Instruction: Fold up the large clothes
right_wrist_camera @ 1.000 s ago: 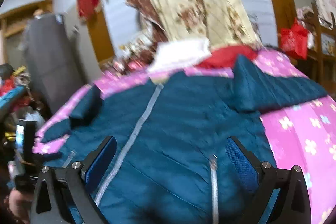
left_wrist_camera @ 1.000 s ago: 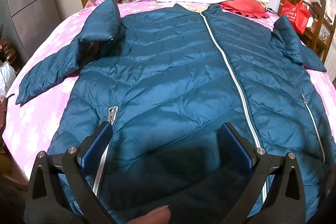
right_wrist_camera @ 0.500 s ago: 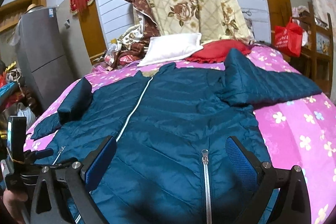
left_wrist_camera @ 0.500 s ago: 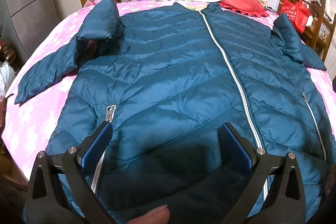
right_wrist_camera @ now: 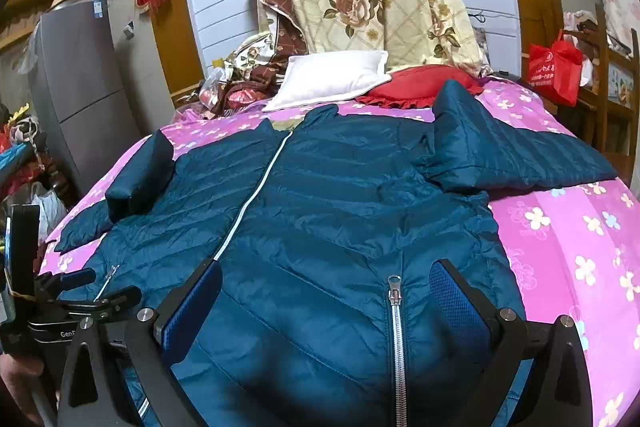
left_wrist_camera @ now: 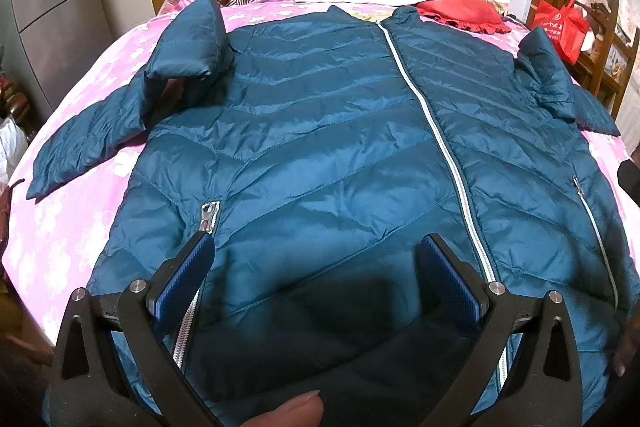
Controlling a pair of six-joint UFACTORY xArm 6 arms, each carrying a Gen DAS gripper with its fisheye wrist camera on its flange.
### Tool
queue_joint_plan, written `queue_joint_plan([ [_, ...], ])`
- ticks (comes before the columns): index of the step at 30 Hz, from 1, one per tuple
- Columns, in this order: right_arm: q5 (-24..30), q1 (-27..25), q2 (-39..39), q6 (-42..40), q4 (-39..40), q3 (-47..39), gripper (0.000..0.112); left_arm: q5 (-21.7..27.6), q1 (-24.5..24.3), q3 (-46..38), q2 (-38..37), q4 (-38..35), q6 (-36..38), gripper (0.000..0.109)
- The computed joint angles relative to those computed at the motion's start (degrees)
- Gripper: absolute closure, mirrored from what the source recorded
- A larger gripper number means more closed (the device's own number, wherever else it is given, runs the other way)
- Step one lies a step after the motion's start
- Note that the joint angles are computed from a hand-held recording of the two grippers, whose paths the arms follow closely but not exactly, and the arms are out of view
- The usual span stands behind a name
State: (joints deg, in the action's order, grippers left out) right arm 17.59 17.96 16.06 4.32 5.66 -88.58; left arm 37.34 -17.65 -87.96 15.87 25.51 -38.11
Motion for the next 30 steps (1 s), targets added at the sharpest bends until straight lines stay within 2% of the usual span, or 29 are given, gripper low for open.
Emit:
queue_joint_plan([
  [30,-0.01,-0.01,-0.23,1.86,-2.86,0.24,0.009,-0.17,0.11,-0.17,0.0,-0.72,0.58,0.006],
])
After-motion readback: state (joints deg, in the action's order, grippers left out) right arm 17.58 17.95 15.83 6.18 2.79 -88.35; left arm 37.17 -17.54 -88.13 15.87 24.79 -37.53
